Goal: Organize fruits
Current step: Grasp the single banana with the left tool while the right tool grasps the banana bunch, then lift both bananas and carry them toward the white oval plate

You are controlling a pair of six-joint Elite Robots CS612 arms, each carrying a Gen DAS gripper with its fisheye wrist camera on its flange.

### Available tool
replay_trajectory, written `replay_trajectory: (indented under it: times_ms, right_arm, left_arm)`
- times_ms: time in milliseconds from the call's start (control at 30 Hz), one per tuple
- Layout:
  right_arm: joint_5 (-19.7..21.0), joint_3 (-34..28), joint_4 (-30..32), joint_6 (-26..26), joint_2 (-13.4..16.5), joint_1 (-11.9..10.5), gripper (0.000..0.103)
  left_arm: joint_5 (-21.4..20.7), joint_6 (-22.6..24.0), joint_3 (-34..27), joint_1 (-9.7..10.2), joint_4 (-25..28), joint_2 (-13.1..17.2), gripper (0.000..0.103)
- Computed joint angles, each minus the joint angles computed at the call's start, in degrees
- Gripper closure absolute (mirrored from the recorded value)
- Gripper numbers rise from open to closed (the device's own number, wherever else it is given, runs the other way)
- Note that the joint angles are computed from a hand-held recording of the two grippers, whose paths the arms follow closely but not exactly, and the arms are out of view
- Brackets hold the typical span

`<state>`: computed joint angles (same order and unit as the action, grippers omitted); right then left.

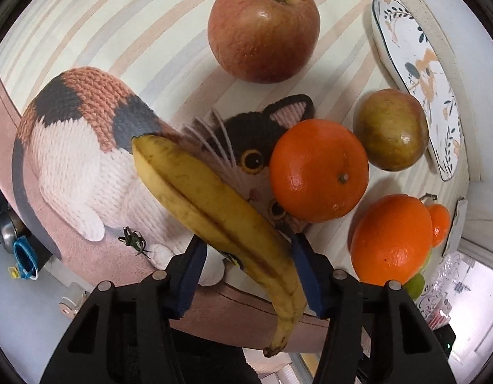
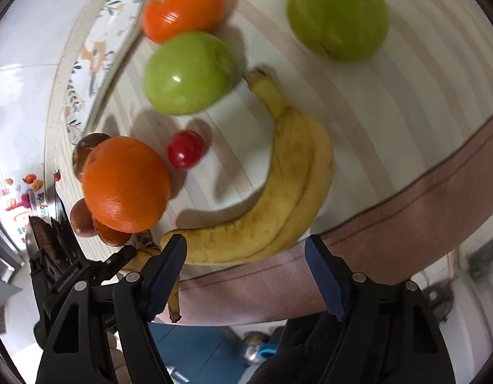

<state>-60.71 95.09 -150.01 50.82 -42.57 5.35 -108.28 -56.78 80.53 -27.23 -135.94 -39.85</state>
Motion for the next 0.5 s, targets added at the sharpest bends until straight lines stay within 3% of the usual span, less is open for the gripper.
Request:
replay_trajectory:
  times_ms: [100, 200, 267, 333, 433, 500]
  right_arm:
    - [-1.1, -0.2, -1.4, 2.3, 0.3, 0.3, 0.032]
    - [-3.9, -1.4, 0.1, 1.5, 0.4, 1.2, 0.035]
    - [-5.9, -1.8, 2.2, -1.5, 0.0, 1.5, 0.044]
    - [-6.4, -1.7, 2.0, -4.5, -0.1, 1.6, 0.044]
    - [-8.7, -2.6, 5.0, -10.1, -0.5, 2.0, 0.046]
    - [-10.8, -3.6, 7.6, -14.4, -0.6, 2.4, 0.046]
  left_arm:
    - [1.8, 4.2, 0.0, -0.13, 1.6, -0.6, 0.053]
    - [4.2, 11.8, -0.6, -0.67, 5.2, -1.0, 0.057]
    - [7.0, 18.4, -1.2, -1.22, 8.6, -1.5, 0.058]
    - [9.6, 23.8, -1.6, -1.81, 10.7, -1.9, 0.058]
    - [13.5, 29.1, -1.9, -2.88, 12.7, -2.7, 0.058]
    - [15.0, 29.9, -1.9, -3.46, 13.0, -3.0, 0.056]
